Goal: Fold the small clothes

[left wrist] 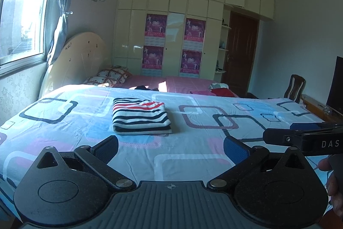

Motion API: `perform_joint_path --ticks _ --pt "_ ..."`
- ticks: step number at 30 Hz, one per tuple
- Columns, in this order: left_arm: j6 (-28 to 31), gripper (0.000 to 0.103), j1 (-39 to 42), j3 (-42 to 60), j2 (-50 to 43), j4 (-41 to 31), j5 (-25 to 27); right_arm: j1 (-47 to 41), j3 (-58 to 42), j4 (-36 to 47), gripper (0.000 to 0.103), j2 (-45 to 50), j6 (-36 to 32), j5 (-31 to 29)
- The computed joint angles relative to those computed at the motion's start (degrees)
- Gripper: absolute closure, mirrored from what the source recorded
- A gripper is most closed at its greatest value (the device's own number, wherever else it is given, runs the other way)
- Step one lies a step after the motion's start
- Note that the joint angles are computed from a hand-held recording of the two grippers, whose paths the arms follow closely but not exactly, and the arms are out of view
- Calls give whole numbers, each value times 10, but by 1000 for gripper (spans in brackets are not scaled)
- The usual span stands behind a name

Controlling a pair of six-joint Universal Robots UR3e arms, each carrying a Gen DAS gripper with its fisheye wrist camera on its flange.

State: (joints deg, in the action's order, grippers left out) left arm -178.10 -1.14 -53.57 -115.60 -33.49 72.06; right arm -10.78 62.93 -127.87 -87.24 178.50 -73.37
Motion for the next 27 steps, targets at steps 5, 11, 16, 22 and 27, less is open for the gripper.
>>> perform_joint_path --ticks 5,11,16,22,27 --pt "2 0 -3 1 1 0 2 -2 7 -2 1 -5 2 -1" --pt "4 0 -5 8 -3 -5 0 -3 10 -4 1 -6 1 -1" --pt "5 0 -8 8 -2 -4 2 -3 16 -7 1 -9 1 -3" --pt "5 0 -12 11 -4 -5 8 -6 20 -9 1 -11 -1 3" --pt "5 0 -11 15 -5 -8 9 -5 18 -10 1 -10 -2 1"
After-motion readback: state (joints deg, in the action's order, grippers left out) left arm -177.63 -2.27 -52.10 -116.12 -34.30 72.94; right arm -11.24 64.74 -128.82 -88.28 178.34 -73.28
